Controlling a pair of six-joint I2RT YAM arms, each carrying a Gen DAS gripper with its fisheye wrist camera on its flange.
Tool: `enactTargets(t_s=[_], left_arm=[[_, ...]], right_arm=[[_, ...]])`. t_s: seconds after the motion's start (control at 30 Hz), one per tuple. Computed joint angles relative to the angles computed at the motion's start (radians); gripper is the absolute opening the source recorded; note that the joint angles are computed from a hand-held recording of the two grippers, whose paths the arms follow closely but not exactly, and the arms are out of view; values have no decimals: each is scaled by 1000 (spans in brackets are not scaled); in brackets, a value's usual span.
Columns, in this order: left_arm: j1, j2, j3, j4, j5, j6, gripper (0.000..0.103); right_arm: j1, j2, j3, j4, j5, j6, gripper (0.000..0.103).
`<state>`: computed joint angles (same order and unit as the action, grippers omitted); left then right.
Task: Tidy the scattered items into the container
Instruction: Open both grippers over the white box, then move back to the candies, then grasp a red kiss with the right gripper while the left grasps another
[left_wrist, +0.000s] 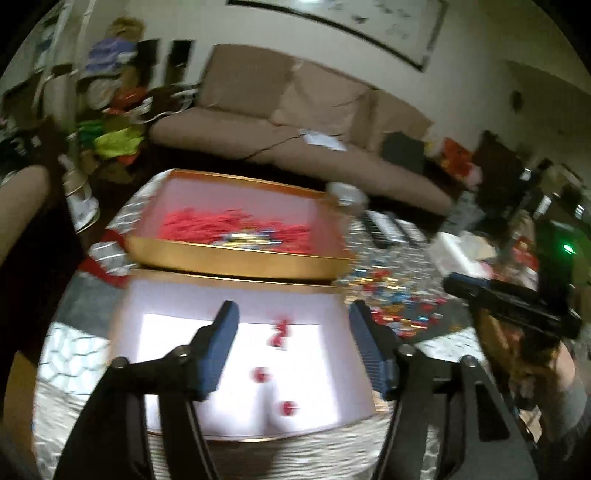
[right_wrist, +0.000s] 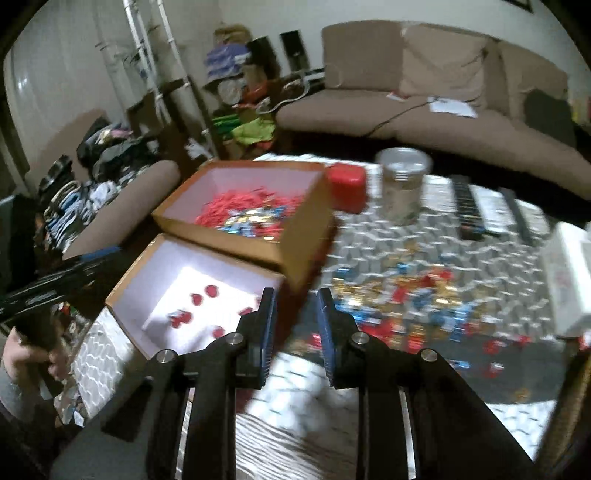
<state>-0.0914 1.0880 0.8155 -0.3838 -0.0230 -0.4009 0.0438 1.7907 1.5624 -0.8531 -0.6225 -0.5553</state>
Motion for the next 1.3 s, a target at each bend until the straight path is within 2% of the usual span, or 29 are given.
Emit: enactTargets(t_s=[0.07,0.13,0.27,0.47,0.63,0.83,0.97,1.13,1.23,1.3], left_arm=[[-111,38,-3,64,-26,-28,76],[-201,93,-5,126,-46,-41,76],[-368,230,-9,278,-115,-54,76],[-455,518,70,431,-144,-91,76],[-459,734,205,447,-173,-52,76],[-406,916,369,440,-87,-35,76],[-393,939,380,450,-63,-30,76],[-381,929,344,482,-31,-52,76],[-377,933,349,481,-30,-56,76],[-379,935,354,486,-29,-55,76]], right_arm=[[-73,16,25,-27,-20,-48,22],[-145,32,35,-37,-36,-97,23],[-251,27,-71,68,-51,-185,33],[-307,123,-155,188,-38,-237,33],[-321,254,-93,223,-47,-257,33],[-313,388,57,161,-90,-270,30],[-281,431,104,151,-80,-299,29],[-223,423,45,251,4,-328,29],[-217,425,43,270,12,-322,29],[-220,430,57,249,14,-331,24]])
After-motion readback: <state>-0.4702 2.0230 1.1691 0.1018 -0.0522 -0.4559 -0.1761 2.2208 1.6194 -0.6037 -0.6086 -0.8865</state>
